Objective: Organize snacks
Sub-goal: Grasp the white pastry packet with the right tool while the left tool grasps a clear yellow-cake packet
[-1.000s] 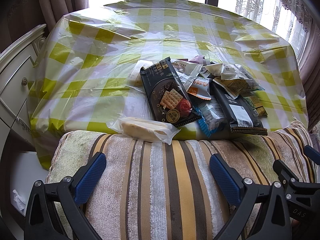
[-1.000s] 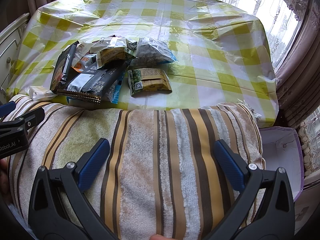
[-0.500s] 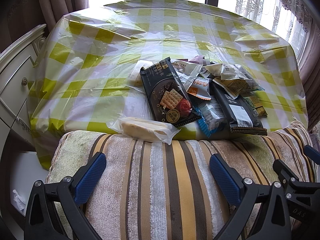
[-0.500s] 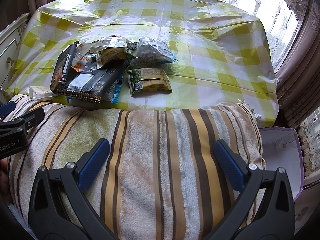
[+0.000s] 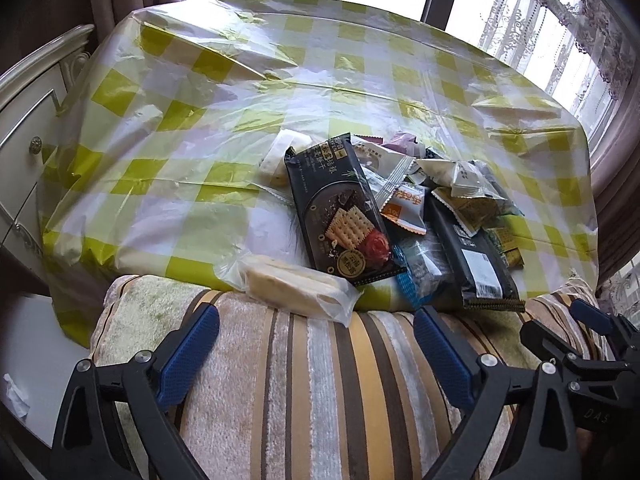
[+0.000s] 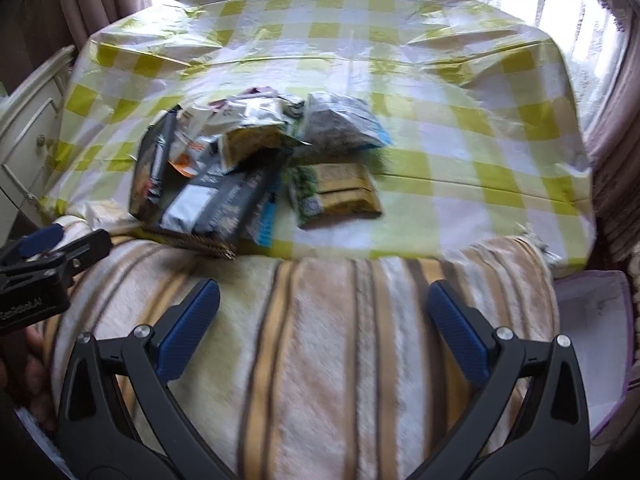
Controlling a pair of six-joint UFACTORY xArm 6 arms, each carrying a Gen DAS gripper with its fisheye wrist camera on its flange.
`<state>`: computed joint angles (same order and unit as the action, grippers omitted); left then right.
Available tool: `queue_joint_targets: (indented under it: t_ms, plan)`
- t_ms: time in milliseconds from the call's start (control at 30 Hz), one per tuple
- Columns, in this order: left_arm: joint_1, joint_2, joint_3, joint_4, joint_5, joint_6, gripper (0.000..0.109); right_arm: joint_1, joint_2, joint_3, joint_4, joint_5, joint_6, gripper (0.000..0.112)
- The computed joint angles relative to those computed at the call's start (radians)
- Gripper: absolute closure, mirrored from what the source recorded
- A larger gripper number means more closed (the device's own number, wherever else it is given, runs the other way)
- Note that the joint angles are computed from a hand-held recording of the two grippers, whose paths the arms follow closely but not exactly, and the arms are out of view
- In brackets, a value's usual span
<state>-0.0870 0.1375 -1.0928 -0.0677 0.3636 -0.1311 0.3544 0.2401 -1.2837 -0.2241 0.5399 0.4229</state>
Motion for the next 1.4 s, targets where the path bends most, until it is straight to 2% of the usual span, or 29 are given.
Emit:
queue_joint_targets:
  t_ms: [100, 200, 300, 467, 733, 900, 1000, 1067, 1133, 1167, 1367, 1400]
  plan:
    - [0.003, 0.045, -0.059, -0.083, 0.036, 0.077, 0.019, -0.005, 0.052, -0.059, 0.076, -0.005, -0.045, 0.009]
    - [0.01, 0.09, -0.12, -0.141, 0.085, 0.123, 0.019, -0.011, 0.095, -0.111, 0.12, -0.028, -0.061, 0.009]
    - [0.018, 0.128, -0.169, -0.177, 0.122, 0.144, 0.022, -0.013, 0.139, -0.144, 0.123, -0.11, -0.075, 0.009]
    - [0.034, 0.148, -0.193, -0.319, 0.143, 0.227, 0.025, -0.004, 0.241, -0.29, 0.13, -0.073, -0.099, 0.009]
    - [0.05, 0.197, -0.247, -0.324, 0.167, 0.203, 0.034, 0.012, 0.376, -0.492, 0.063, 0.006, -0.085, 0.01]
    - [0.049, 0.205, -0.251, -0.281, 0.157, 0.17, 0.042, 0.014, 0.427, -0.571, 0.025, 0.029, -0.059, 0.017]
    - [0.05, 0.202, -0.238, -0.241, 0.13, 0.12, 0.059, 0.01, 0.451, -0.61, 0.02, 0.039, -0.045, 0.029]
    - [0.051, 0.203, -0.236, -0.242, 0.126, 0.121, 0.06, 0.009, 0.469, -0.639, 0.023, 0.049, -0.042, 0.033]
    - [0.05, 0.203, -0.233, -0.244, 0.124, 0.126, 0.067, 0.01, 0.495, -0.679, 0.028, 0.074, -0.051, 0.041]
    - [0.051, 0.2, -0.228, -0.246, 0.12, 0.128, 0.068, 0.01, 0.501, -0.688, 0.035, 0.082, -0.058, 0.046]
    - [0.053, 0.192, -0.216, -0.282, 0.118, 0.151, 0.068, 0.007, 0.459, -0.61, 0.035, 0.015, -0.049, 0.047]
    - [0.053, 0.191, -0.215, -0.291, 0.121, 0.161, 0.065, 0.007, 0.448, -0.592, 0.027, 0.0, -0.044, 0.047]
